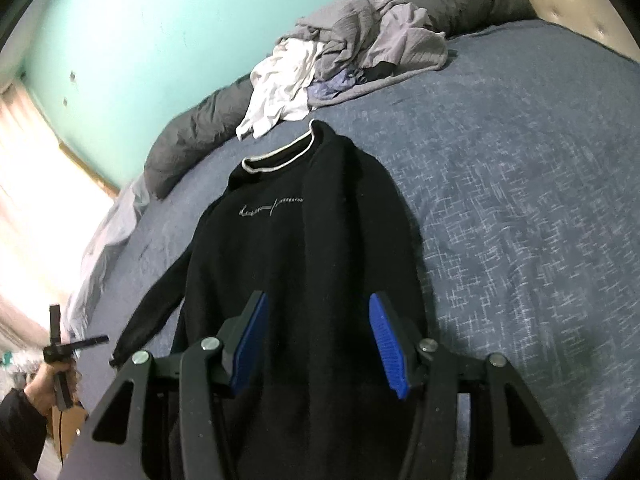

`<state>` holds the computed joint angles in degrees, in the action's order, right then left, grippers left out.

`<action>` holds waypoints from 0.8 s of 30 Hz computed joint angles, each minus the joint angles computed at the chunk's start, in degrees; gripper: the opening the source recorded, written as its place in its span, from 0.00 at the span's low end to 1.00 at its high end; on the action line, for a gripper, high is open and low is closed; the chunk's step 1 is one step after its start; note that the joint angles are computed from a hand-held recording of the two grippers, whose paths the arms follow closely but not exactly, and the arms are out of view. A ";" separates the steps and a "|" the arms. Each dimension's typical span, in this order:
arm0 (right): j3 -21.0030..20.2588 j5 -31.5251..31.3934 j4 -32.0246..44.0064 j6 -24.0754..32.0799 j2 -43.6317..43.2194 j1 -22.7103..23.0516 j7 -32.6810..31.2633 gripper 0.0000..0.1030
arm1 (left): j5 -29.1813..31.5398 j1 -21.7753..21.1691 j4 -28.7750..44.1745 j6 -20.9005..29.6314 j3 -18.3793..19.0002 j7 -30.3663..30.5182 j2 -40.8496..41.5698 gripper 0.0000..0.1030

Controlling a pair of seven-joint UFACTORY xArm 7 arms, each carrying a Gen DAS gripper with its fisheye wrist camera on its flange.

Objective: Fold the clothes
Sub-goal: 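Pull the sleeve outward from the body with the left tool and release it, then grasp the other sleeve cuff with the right tool and straighten it along the body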

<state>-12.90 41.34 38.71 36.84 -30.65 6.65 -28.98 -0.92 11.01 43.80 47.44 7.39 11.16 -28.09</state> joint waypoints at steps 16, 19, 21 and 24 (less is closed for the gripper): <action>5.98 -21.08 -2.13 22.08 -7.70 -5.80 5.38 0.52 | -7.58 -6.51 -4.01 1.71 -0.36 3.31 -10.10 0.41; 7.99 -24.28 -4.32 21.01 -9.27 -5.63 5.93 0.52 | -8.13 -7.92 -4.37 2.41 -1.14 3.04 -11.82 0.42; 8.01 -25.31 -5.28 19.99 -9.59 -5.67 6.82 0.51 | -8.26 -8.58 -4.66 2.81 -1.45 2.78 -12.74 0.43; 7.96 -26.65 -6.17 19.01 -9.88 -5.76 7.72 0.34 | -8.40 -9.55 -5.08 3.35 -1.92 2.38 -14.06 0.44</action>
